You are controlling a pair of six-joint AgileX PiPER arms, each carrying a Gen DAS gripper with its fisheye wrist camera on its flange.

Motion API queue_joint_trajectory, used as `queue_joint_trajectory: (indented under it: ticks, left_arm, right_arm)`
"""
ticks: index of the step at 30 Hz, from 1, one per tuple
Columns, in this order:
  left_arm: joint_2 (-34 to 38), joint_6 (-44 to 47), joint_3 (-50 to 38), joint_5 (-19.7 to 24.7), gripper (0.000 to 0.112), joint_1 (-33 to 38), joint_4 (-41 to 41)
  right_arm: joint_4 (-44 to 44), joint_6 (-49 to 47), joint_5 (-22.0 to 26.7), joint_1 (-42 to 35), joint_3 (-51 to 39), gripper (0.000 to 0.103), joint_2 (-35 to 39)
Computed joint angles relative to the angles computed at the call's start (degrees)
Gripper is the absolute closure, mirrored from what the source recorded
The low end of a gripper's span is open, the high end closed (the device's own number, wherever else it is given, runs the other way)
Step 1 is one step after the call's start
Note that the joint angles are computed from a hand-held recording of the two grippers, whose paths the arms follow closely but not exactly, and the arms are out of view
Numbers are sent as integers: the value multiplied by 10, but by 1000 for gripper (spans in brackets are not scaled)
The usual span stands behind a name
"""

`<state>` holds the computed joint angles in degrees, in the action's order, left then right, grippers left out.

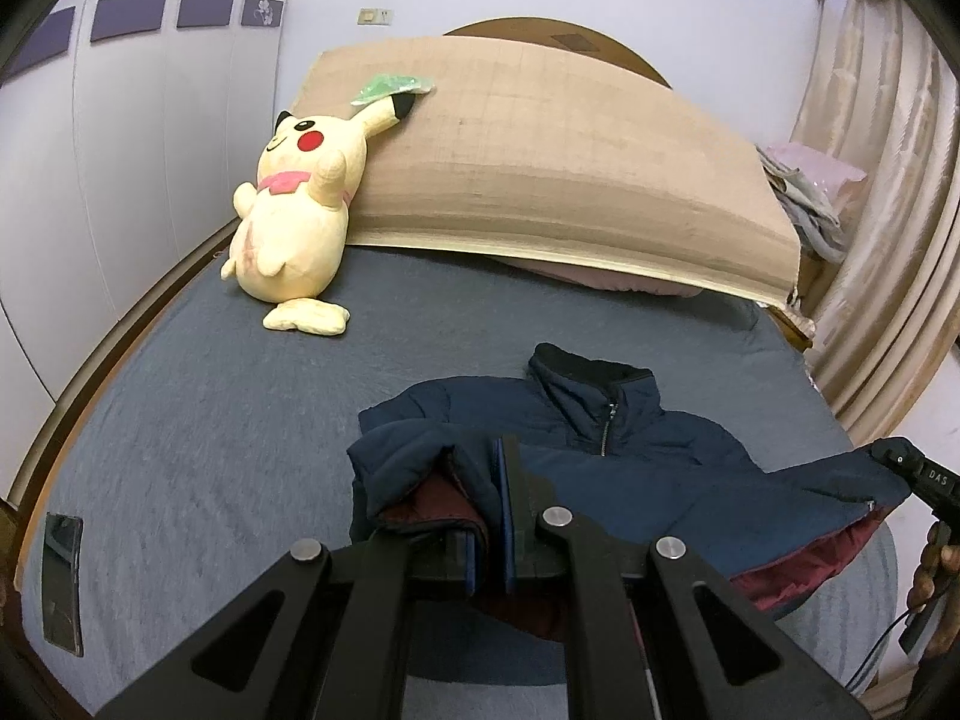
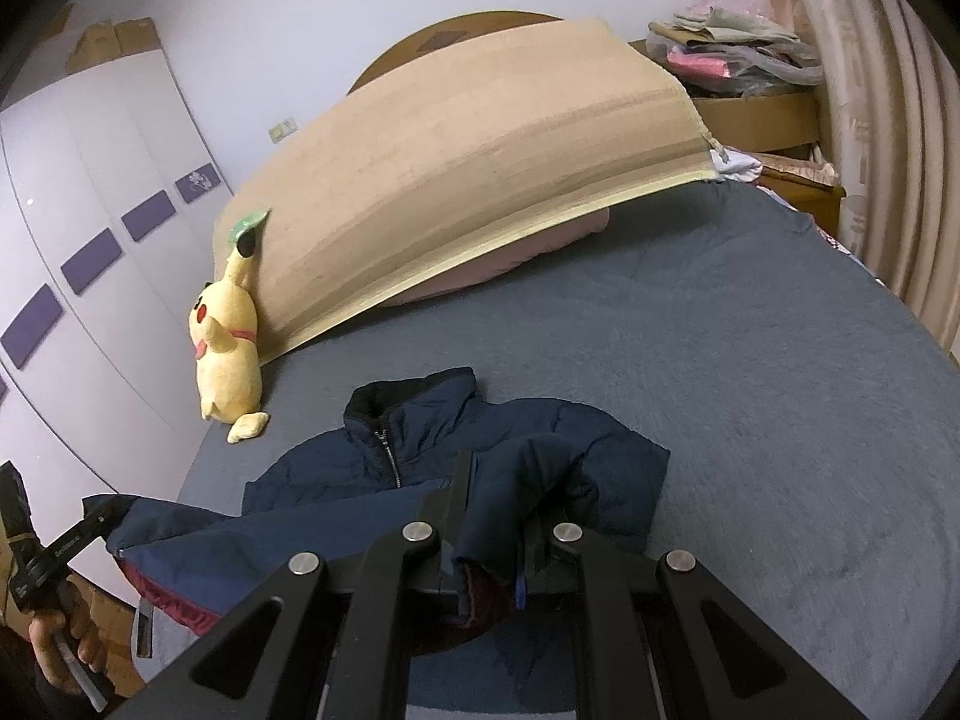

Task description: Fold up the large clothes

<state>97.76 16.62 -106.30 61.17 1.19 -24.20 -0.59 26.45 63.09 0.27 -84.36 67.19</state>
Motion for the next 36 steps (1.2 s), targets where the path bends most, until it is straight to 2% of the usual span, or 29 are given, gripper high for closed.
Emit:
queue_joint_trajectory:
  ticks: [15, 36]
  left_arm:
    - [72, -32, -75, 6, 105, -34, 47]
    - [129, -47, -119, 10, 105, -53, 76]
  right_arm:
    - [28, -38, -18, -37, -21, 93, 69]
    - [30, -51, -33, -48, -28, 93, 124]
